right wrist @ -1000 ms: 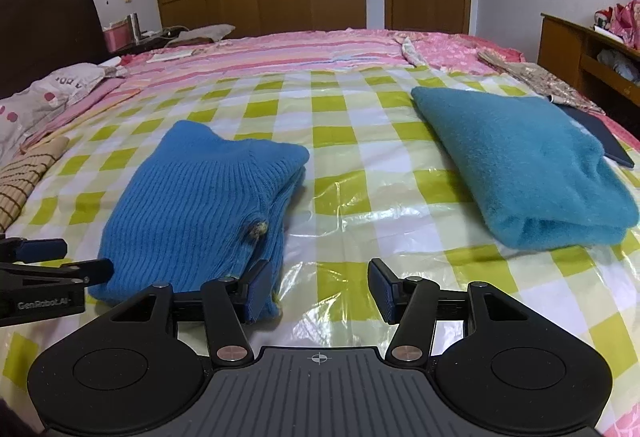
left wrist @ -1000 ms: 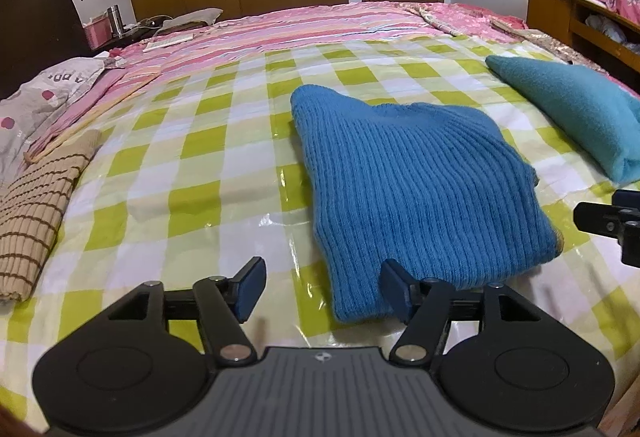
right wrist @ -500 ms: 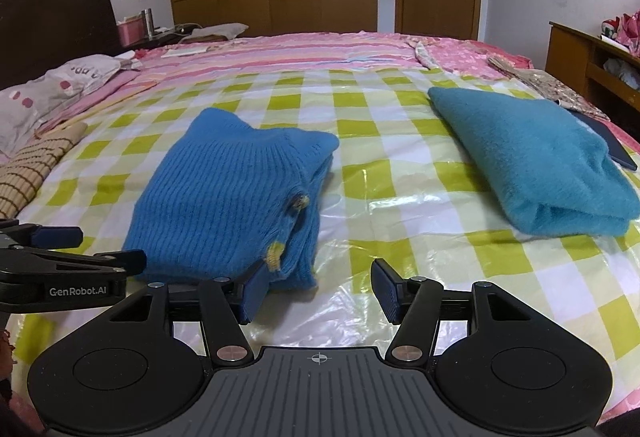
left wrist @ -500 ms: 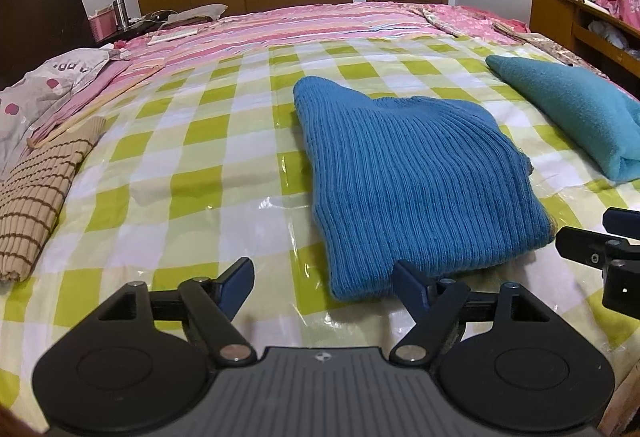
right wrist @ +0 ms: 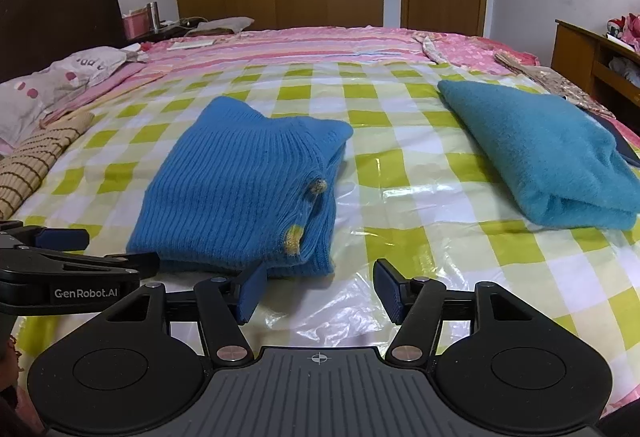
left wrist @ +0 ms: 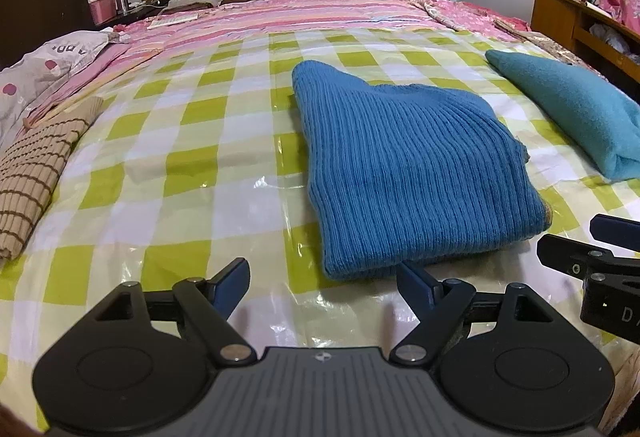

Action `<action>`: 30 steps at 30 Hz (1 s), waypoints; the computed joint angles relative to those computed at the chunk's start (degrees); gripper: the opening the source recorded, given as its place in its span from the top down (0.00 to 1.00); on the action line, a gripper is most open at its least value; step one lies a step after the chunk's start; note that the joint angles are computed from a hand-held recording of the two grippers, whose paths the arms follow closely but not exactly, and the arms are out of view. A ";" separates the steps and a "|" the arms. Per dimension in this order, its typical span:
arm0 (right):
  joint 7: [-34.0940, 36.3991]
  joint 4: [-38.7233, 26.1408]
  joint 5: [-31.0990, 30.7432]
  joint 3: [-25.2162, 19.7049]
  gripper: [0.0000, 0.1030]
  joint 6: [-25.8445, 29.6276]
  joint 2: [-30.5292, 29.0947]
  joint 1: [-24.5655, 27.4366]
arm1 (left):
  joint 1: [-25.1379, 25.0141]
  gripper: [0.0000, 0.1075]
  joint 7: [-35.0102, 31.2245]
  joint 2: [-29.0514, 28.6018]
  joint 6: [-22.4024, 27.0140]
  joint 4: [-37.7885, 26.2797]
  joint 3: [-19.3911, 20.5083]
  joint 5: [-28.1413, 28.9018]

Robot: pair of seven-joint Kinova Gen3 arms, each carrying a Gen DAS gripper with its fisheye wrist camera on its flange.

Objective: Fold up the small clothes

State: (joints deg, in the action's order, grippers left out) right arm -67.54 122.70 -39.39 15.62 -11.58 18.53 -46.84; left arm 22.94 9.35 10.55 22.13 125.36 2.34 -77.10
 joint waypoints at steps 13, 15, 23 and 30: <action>0.29 -0.09 -0.47 0.37 0.40 0.41 0.85 -0.70 | -0.11 0.15 -1.26 -0.29 -0.72 0.37 0.03 2.29; 0.00 -0.21 -0.20 0.57 0.40 0.68 1.02 -0.85 | 0.19 0.15 -2.08 -0.11 -0.46 0.27 -0.01 3.07; -4.03 -0.49 3.79 0.09 0.39 2.07 1.32 -0.09 | 1.01 0.15 -4.22 -0.09 -0.69 0.02 -0.67 5.51; -6.99 -0.92 6.71 1.99 0.38 3.29 1.76 -1.67 | 1.46 0.14 -4.41 -0.05 -1.63 0.15 -1.44 5.55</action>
